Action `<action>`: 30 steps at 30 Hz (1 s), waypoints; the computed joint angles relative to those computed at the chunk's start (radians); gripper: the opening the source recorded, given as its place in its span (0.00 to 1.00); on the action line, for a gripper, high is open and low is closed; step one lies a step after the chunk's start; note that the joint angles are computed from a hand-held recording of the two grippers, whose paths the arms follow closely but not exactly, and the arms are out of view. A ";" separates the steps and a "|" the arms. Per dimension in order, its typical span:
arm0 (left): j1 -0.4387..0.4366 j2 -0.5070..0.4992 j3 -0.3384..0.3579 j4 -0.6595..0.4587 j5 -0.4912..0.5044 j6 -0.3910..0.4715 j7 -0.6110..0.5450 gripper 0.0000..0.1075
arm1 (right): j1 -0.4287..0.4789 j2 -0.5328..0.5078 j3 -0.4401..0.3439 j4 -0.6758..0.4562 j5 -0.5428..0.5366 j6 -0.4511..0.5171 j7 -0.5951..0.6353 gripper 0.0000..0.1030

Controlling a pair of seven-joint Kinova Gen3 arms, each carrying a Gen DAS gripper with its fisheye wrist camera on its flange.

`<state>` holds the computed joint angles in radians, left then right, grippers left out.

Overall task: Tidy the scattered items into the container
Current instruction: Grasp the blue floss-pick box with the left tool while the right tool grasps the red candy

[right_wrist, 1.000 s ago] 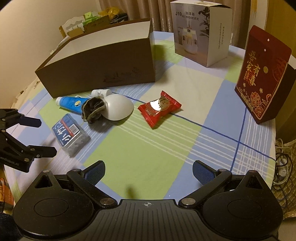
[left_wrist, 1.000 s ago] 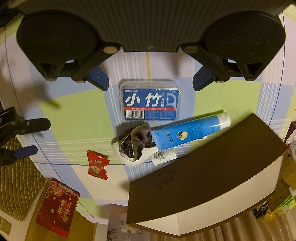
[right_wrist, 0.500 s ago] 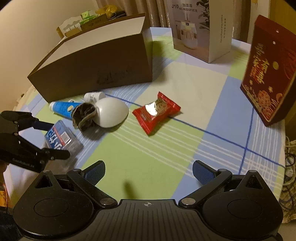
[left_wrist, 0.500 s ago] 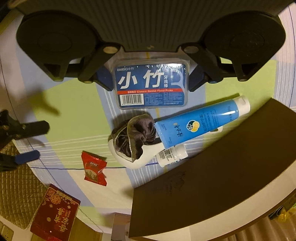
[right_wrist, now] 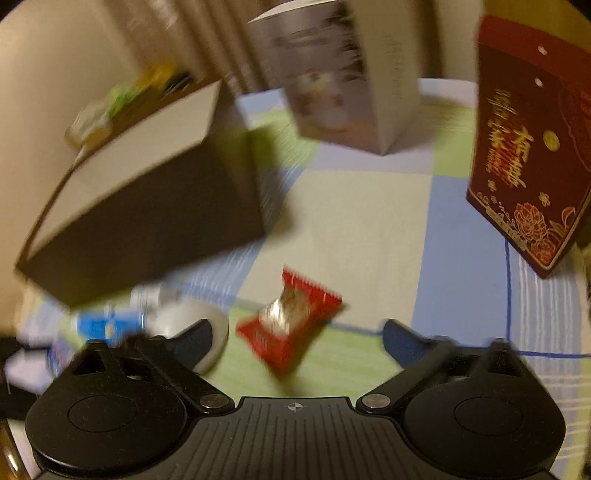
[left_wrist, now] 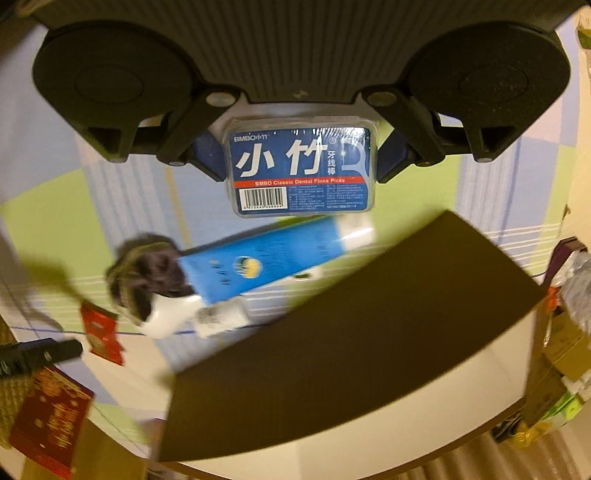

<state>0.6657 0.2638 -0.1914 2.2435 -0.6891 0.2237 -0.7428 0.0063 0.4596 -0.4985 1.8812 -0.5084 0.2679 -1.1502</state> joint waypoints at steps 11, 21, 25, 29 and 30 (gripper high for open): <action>-0.048 -0.013 0.013 0.019 -0.001 -0.002 0.000 0.78 | -0.190 0.031 0.159 -0.090 0.197 0.137 -0.045 0.33; -0.085 -0.023 0.061 0.033 0.124 -0.031 -0.112 0.78 | -0.210 -0.094 0.191 0.046 0.169 0.216 0.169 0.87; -0.062 0.003 0.035 0.016 0.151 -0.030 -0.117 0.78 | -0.210 -0.102 0.185 0.076 0.125 0.174 0.189 0.87; 0.062 0.022 -0.082 0.017 0.106 -0.053 -0.051 0.78 | -0.267 -0.093 0.217 0.085 0.171 0.122 0.164 0.58; 0.092 0.023 -0.109 0.020 0.098 -0.058 -0.036 0.77 | -0.287 -0.100 0.230 0.092 0.200 0.111 0.151 0.55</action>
